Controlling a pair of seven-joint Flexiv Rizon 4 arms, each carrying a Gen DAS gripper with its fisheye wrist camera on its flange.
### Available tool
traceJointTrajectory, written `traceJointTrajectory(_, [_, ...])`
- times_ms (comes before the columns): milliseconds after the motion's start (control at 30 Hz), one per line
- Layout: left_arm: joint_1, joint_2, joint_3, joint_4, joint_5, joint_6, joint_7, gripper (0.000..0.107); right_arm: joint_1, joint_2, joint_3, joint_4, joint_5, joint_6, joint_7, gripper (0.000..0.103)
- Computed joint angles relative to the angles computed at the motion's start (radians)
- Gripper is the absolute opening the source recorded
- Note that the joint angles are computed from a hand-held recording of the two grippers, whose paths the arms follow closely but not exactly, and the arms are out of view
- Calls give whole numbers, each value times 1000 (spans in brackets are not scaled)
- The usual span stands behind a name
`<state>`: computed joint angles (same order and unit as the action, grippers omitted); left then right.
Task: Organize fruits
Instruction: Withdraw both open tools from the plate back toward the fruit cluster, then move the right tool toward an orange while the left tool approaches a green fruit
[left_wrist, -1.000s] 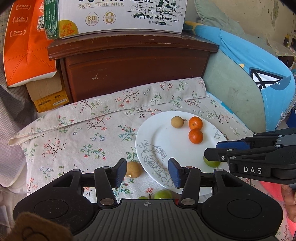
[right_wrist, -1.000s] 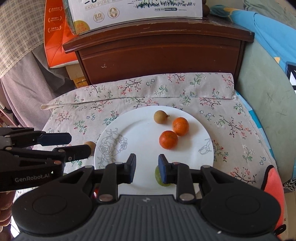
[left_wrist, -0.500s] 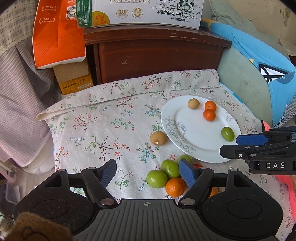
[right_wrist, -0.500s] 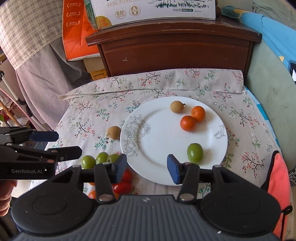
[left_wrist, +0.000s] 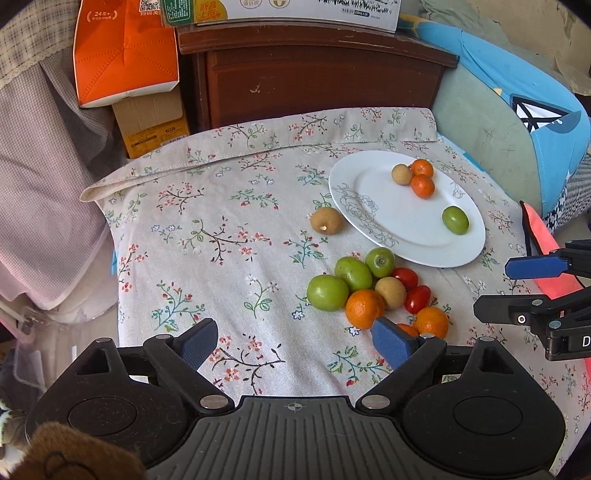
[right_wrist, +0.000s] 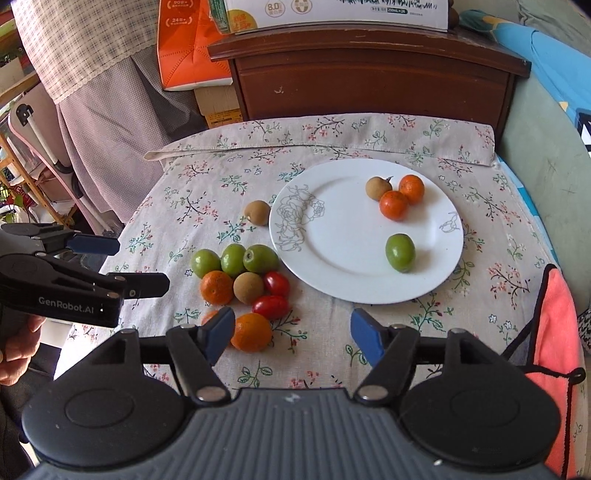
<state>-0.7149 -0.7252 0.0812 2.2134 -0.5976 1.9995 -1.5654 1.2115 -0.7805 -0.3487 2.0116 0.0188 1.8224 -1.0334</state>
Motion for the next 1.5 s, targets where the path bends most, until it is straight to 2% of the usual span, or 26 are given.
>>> traceJointTrajectory(33, [29, 3, -23, 7, 31, 5, -2, 92, -5, 2, 6, 2, -2, -3, -1, 70])
traceJointTrajectory(233, [71, 5, -58, 19, 107, 30, -1, 92, -59, 5, 74, -2, -22, 5, -5, 69])
traceJointTrajectory(300, [36, 1, -28, 12, 86, 18, 18, 92, -65, 2, 83, -4, -29, 8, -13, 69])
traceJointTrajectory(400, [-33, -9, 30, 0, 21, -14, 49, 92, -82, -5, 105, -13, -36, 7, -21, 62])
traceJointTrajectory(633, [14, -19, -2, -9, 44, 7, 36, 91, -120, -16, 152, -35, -75, -6, -41, 57])
traceJointTrajectory(900, [63, -46, -32, -38, 38, 52, -4, 90, -126, -26, 154, -50, -90, -16, -35, 47])
traceJointTrajectory(1133, [197, -62, -129, -70, 135, 42, -76, 80, -136, -37, 163, -68, -110, -28, -35, 38])
traceJointTrajectory(1300, [166, -84, -88, -118, 142, -21, -77, 70, -147, -42, 173, -75, -127, -41, -29, 34])
traceJointTrajectory(1367, [182, -92, -97, -124, 160, -14, -93, 70, -151, -45, 176, -80, -136, -49, -27, 34])
traceJointTrajectory(1500, [205, -96, -106, -127, 188, -23, -112, 60, -153, -52, 175, -89, -151, -58, -20, 34])
